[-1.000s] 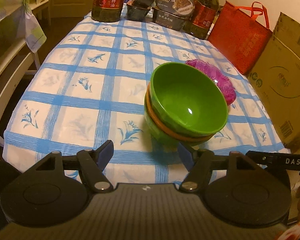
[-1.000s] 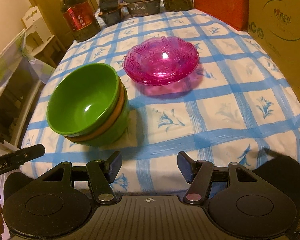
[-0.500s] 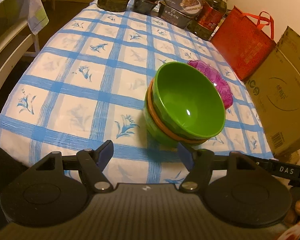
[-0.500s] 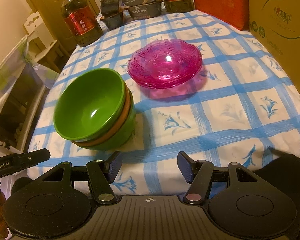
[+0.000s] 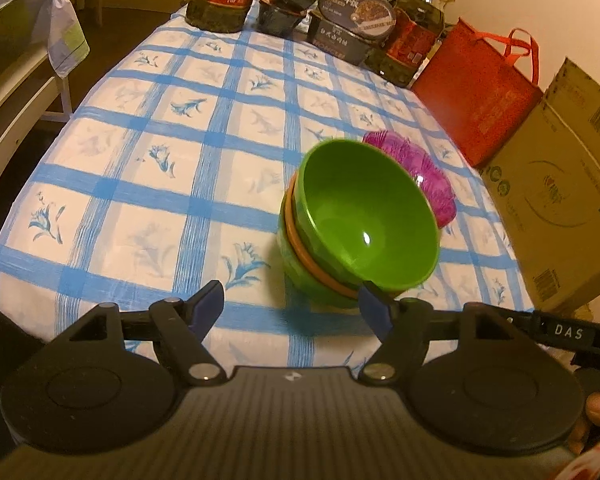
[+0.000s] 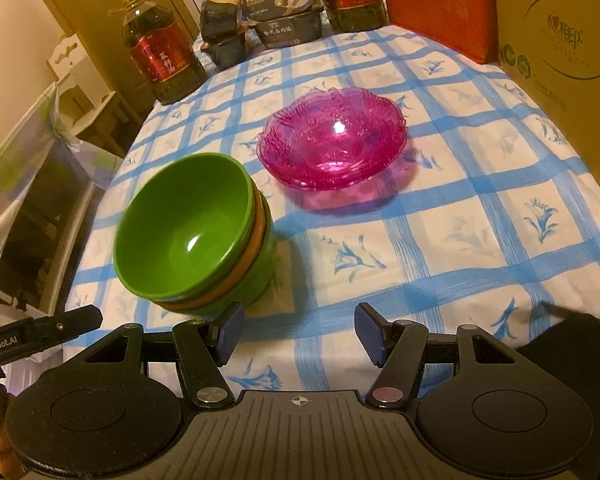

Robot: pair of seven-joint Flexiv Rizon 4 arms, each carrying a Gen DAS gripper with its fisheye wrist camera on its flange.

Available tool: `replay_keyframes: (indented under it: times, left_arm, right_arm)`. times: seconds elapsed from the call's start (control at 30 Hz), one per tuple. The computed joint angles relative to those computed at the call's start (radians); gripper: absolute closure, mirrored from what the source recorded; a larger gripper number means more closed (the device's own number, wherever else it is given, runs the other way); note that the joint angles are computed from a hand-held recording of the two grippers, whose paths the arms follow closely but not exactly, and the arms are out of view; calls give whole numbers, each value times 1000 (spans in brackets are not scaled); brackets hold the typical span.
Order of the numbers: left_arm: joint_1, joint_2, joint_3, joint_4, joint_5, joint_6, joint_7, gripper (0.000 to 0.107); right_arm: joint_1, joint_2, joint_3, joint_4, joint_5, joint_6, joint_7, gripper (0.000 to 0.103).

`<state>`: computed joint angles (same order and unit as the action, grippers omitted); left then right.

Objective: Organize plates and bowls

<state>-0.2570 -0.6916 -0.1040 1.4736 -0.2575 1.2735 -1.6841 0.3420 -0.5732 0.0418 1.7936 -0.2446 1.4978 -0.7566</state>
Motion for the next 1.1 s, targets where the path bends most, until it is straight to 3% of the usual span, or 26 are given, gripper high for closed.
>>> replay_keyframes:
  times: [0.27, 0.43, 0.97, 1.1]
  left_arm:
    - [19, -44, -12, -94, -19, -26, 12, 33]
    - [22, -93, -17, -174, -32, -79, 16, 45]
    - [14, -259, -16, -416, -40, -268, 16, 60]
    - [22, -278, -31, -437, -50, -297, 28, 70]
  right_arm:
    - [-50, -36, 66, -86, 31, -21, -45, 42]
    - [-72, -79, 101, -161, 58, -56, -77, 42]
    - [-113, -229, 198, -396, 175, -224, -226, 42]
    - [-107, -250, 194, -429, 205, -256, -244, 42]
